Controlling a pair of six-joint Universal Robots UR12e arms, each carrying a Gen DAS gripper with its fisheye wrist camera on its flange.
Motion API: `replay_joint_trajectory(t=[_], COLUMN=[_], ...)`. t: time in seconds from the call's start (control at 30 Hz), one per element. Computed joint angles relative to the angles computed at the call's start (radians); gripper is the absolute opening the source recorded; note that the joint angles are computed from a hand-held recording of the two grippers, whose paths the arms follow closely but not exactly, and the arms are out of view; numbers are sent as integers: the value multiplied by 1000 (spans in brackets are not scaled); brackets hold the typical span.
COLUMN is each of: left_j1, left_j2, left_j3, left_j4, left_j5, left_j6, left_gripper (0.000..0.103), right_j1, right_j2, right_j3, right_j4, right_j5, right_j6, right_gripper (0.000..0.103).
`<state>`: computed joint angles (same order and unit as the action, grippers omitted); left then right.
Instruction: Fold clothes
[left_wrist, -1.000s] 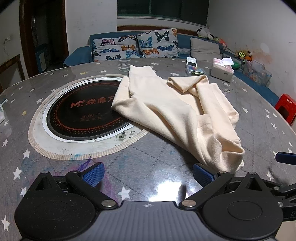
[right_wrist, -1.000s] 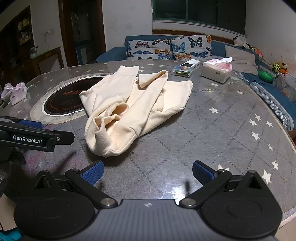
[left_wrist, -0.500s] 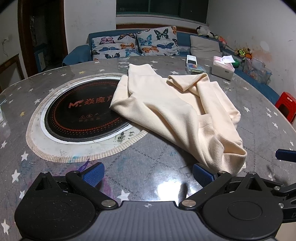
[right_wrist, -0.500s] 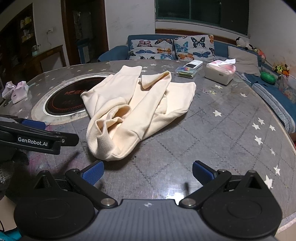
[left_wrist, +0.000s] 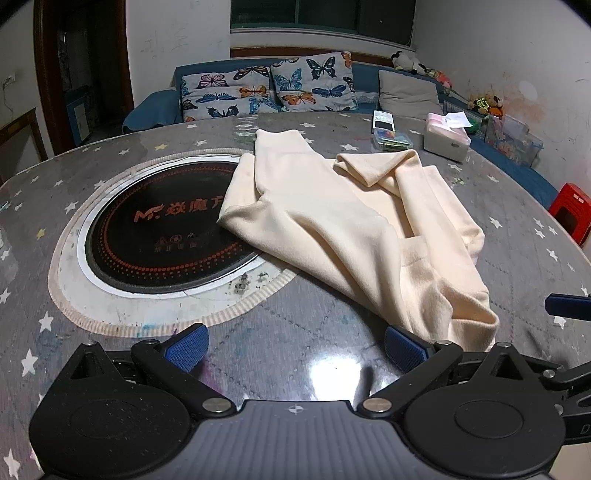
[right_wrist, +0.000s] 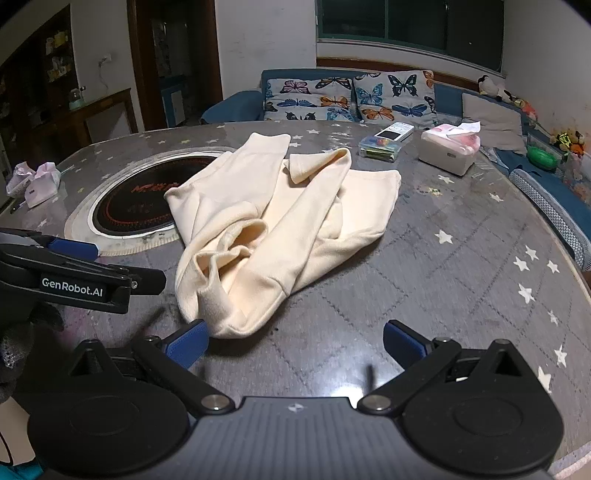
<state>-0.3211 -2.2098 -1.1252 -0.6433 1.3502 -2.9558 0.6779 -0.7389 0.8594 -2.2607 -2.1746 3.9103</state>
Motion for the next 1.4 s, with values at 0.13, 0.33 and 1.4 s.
replay_joint_trajectory(t=[0.13, 0.33, 1.4], left_j1=[0, 0, -33], left_j2=[-6, -14, -164], left_j3=[10, 26, 300], left_j4=[-4, -9, -56], left_j5=[2, 1, -73], left_j6=[-1, -4, 67], left_gripper=[103, 103, 85], right_j1=[-3, -9, -63], right_j2=[2, 1, 4], right_j3=[-3, -3, -11], right_j4=[-10, -25, -87], right_j5=[3, 13, 58], right_j6=[-8, -22, -63], right_gripper=[101, 99, 73])
